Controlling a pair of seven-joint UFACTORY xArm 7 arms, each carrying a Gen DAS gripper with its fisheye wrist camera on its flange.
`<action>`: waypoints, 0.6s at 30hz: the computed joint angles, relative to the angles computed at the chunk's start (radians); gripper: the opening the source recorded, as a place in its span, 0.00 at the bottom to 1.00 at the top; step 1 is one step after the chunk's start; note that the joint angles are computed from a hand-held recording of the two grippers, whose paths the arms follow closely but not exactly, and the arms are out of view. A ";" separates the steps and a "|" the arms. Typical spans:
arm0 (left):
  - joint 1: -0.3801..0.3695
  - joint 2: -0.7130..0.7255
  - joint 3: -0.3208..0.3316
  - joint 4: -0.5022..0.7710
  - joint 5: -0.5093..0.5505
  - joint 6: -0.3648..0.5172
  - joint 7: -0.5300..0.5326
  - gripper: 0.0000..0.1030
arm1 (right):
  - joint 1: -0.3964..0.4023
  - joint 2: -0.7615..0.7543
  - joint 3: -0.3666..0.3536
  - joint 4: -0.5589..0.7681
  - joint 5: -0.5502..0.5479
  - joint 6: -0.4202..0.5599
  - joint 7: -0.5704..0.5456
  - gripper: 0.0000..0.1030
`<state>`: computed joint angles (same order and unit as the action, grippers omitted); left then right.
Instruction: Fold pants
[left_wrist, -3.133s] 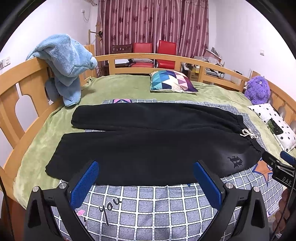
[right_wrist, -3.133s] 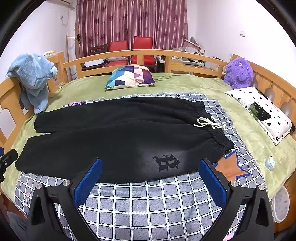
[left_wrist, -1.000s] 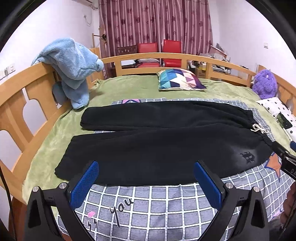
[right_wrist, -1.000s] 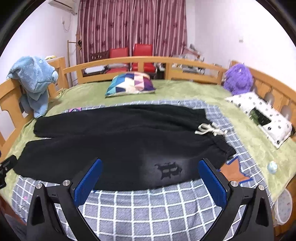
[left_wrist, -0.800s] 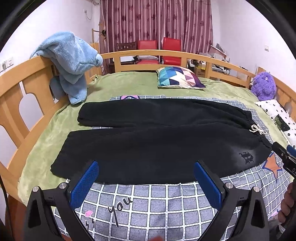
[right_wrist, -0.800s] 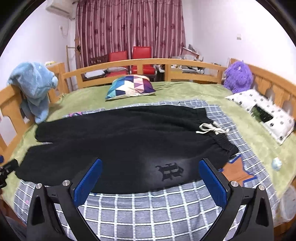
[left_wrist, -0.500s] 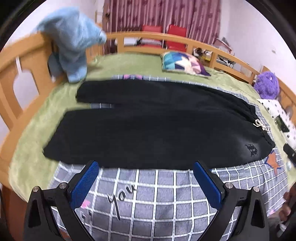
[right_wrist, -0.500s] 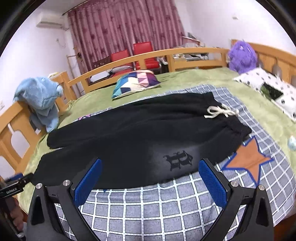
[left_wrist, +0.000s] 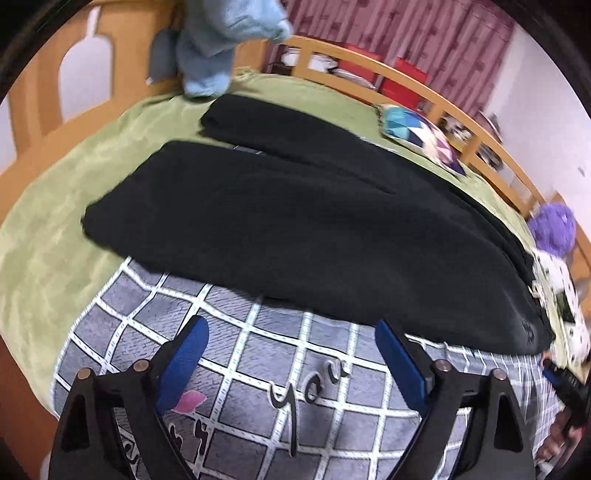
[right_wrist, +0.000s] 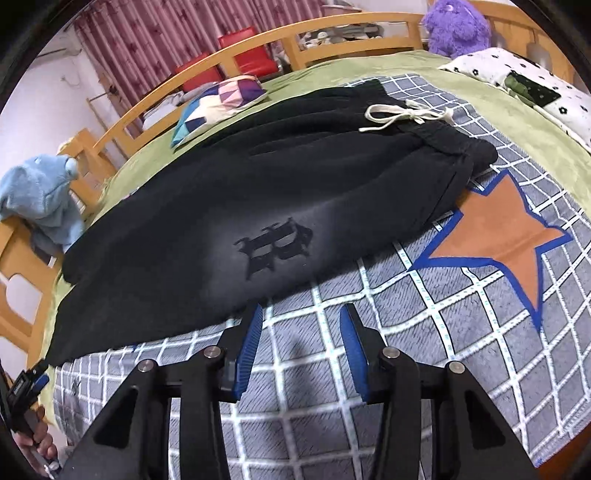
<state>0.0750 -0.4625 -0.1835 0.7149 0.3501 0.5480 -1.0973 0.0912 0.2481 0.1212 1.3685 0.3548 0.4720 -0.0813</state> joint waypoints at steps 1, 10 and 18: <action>-0.005 0.010 0.015 -0.005 -0.017 -0.014 0.006 0.84 | 0.012 0.006 -0.012 -0.017 -0.012 -0.055 0.043 0.43; -0.011 0.119 0.120 -0.027 -0.187 -0.200 0.066 0.83 | -0.048 0.121 0.028 0.101 0.063 -0.004 0.099 0.40; 0.039 0.244 0.107 0.059 -0.138 -0.230 0.032 0.82 | -0.098 0.283 0.075 0.307 0.213 0.081 0.117 0.51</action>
